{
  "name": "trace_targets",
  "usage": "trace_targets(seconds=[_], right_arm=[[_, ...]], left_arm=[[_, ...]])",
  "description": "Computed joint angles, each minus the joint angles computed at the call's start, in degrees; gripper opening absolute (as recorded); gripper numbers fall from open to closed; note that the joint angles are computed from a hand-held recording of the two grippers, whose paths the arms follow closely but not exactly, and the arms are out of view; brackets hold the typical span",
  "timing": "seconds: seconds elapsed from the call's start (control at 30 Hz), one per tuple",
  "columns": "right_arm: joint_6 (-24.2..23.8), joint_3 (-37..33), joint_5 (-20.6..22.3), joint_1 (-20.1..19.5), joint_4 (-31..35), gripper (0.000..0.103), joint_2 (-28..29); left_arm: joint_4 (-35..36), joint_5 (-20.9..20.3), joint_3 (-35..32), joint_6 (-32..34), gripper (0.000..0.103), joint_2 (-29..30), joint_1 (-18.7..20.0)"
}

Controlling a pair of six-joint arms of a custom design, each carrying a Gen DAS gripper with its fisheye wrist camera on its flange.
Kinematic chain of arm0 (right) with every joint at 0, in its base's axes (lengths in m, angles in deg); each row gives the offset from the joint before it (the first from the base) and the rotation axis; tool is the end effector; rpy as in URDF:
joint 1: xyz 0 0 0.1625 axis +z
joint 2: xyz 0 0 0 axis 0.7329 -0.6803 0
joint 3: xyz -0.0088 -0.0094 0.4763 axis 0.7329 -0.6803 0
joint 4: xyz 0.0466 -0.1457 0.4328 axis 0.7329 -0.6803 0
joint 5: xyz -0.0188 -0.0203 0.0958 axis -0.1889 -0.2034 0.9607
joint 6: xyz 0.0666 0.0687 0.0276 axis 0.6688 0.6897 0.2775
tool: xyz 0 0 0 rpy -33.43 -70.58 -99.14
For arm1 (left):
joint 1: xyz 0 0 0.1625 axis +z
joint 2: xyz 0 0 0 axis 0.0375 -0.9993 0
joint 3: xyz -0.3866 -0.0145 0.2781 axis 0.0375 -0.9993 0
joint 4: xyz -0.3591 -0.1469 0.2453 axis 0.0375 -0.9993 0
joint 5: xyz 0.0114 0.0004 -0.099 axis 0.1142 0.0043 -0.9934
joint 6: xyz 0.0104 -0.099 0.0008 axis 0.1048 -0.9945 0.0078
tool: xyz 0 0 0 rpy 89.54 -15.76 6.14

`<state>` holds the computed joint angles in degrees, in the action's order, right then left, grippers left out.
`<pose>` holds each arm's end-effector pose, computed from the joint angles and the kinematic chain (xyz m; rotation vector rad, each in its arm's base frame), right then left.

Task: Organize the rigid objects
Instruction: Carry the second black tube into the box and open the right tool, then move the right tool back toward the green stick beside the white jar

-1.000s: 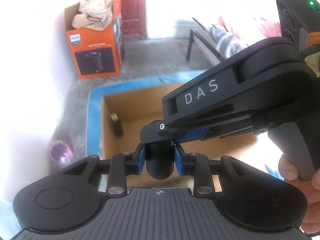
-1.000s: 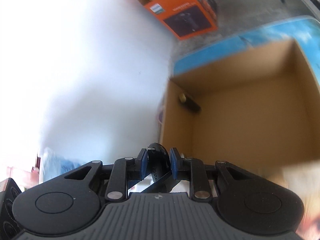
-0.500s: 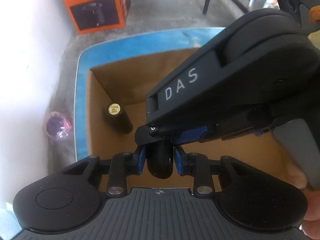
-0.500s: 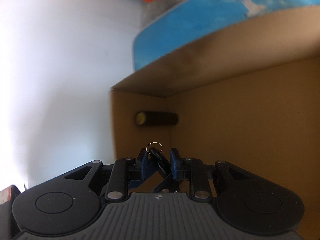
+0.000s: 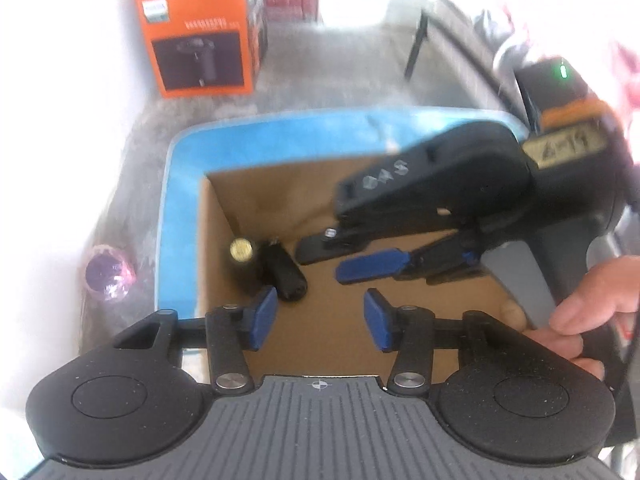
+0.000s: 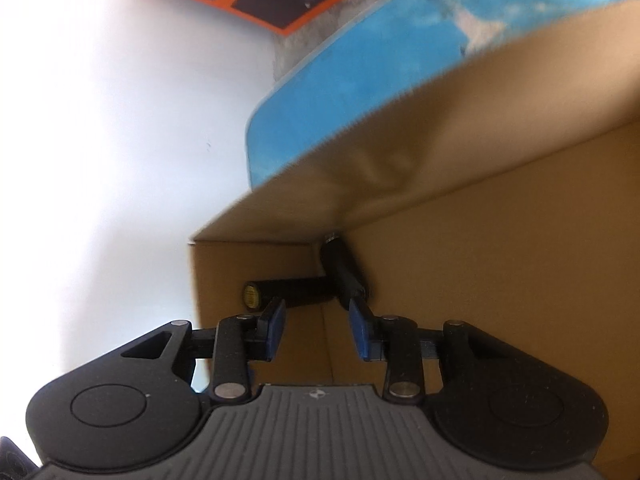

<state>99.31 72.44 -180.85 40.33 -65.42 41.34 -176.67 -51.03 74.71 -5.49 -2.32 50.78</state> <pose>0.0931 -0.8278 0.2215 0.6036 2.9717 -0.6868 -0.3477 -0.7763 0.1156 0.8425 2.4225 -0.3983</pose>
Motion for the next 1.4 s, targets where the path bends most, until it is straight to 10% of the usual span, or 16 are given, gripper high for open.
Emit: trace_targets(seconds=[0.37, 0.67, 0.9, 1.4], right_arm=[[-3.16, 14.48, -0.39, 4.39, -10.78, 0.038, -14.65], [-2.77, 27.41, -2.72, 8.32, -12.52, 0.038, -24.52], [5.65, 32.57, -3.67, 7.54, -9.54, 0.038, -21.74], [9.2, 29.09, -12.7, 8.1, -10.05, 0.038, -11.03]], left_arm=[[-16.21, -1.03, 13.21, -3.46, 0.054, -11.45, -3.44], [-12.78, 4.41, 19.07, -11.76, 0.055, -16.07, -3.53], [-1.38, 6.34, 24.63, -12.54, 0.055, -17.81, -3.36], [-10.03, 3.28, 29.43, 7.65, 0.037, -13.69, -0.43]])
